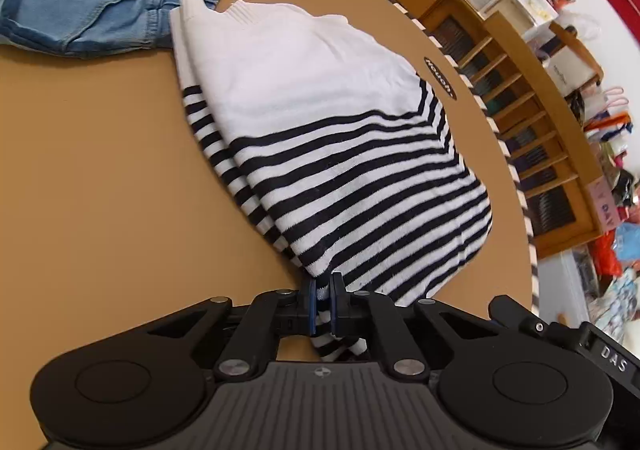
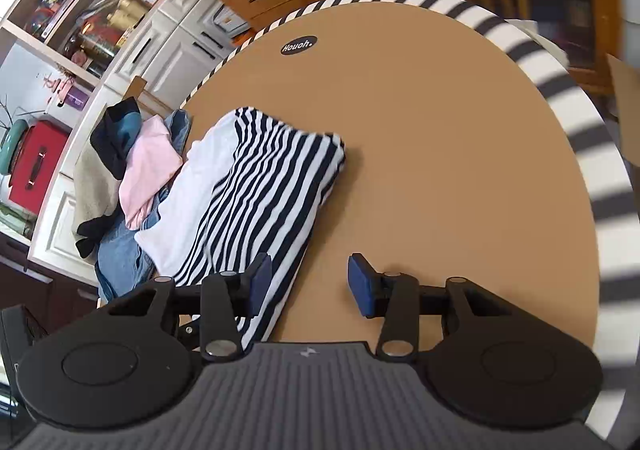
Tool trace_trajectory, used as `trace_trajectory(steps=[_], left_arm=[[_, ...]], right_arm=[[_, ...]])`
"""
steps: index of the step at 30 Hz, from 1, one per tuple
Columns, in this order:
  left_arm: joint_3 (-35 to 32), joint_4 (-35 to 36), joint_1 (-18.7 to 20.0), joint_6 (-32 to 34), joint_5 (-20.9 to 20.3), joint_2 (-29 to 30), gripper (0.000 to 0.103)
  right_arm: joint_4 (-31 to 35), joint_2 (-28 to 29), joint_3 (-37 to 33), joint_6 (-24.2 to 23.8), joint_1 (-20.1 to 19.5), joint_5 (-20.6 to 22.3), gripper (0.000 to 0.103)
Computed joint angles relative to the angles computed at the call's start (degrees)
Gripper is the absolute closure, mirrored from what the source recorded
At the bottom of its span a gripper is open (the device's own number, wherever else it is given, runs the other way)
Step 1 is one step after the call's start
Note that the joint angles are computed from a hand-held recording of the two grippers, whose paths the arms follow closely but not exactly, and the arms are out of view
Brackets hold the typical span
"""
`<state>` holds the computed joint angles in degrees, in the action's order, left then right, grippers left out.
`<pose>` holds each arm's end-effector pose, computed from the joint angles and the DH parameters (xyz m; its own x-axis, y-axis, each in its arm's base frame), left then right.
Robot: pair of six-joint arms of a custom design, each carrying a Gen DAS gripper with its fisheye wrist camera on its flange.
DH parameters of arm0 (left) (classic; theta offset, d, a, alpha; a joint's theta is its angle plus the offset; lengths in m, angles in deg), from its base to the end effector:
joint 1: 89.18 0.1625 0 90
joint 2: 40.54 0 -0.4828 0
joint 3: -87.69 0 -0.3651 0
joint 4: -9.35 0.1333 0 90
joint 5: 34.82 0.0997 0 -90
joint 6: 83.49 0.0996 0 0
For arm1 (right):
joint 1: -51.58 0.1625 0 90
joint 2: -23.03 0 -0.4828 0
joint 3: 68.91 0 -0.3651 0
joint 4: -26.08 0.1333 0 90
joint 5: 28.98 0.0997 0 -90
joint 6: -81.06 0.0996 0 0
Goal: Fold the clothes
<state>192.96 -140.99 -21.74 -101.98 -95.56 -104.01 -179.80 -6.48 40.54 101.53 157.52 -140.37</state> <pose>-0.0660 -0.6331 0.3004 -0.9360 -0.0964 -0.3386 0.0706 0.8910 -0.4485 0.2633 -0.5687 0.0243 -0.9716 0.2255 0.0714 0.1254 0.7468 -0.6531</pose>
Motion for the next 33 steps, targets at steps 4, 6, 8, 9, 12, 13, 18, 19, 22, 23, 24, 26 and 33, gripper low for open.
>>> trace_trajectory(steps=[4, 6, 8, 9, 12, 13, 18, 19, 22, 23, 24, 26, 33], left_arm=[[5.4, -1.2, -1.1, -1.6, 1.1, -3.5, 0.097], [8.8, -0.9, -2.2, -3.9, 1.1, -5.8, 0.097], [12.5, -0.3, -3.7, -6.6, 0.8, -8.4, 0.096], [14.5, -0.2, -4.5, -7.5, 0.5, -9.6, 0.096], [19.0, 0.7, -6.4, -8.8, -1.7, -12.6, 0.094], [19.7, 1.6, -6.7, -8.9, -2.7, -13.5, 0.088], [16.0, 11.3, -5.2, -2.2, -4.7, -18.4, 0.04], [14.4, 12.2, -4.4, 1.0, -4.6, -18.9, 0.036], [8.2, 14.3, -1.4, 9.8, -4.7, -18.4, 0.022], [5.5, 14.9, 0.0, 12.3, -5.0, -17.5, 0.022], [2.3, 15.8, 1.5, 14.3, -5.8, -16.2, 0.022], [-4.4, 18.0, 4.4, 17.9, -8.6, -13.3, 0.022], [-28.3, 36.0, 12.6, 31.6, -18.9, -1.3, 0.022]], right_arm=[[-5.3, 0.8, 3.3, 3.8, 0.5, 0.7, 0.058], [-7.8, 0.8, 5.5, 4.8, 0.4, 1.8, 0.058], [-11.2, 0.4, 8.7, 6.2, 0.2, 2.7, 0.058], [-13.4, 0.4, 10.5, 6.9, 0.1, 3.2, 0.058], [-19.0, 0.0, 16.6, 10.5, -0.6, 4.5, 0.057], [-20.8, -0.2, 18.9, 11.7, -1.2, 5.5, 0.057], [-29.4, 1.1, 25.3, 16.7, -3.2, 8.2, 0.057], [-31.1, 1.8, 25.5, 17.7, -3.5, 9.0, 0.057], [-34.5, 4.1, 24.4, 20.7, -3.5, 9.7, 0.053], [-34.6, 4.7, 23.5, 21.7, -3.2, 9.1, 0.054], [-34.8, 5.5, 22.5, 22.0, -2.8, 8.5, 0.055], [-34.8, 6.7, 20.6, 21.3, -1.9, 7.2, 0.055], [-29.3, 8.4, 13.8, 20.6, 2.8, -2.0, 0.057]])
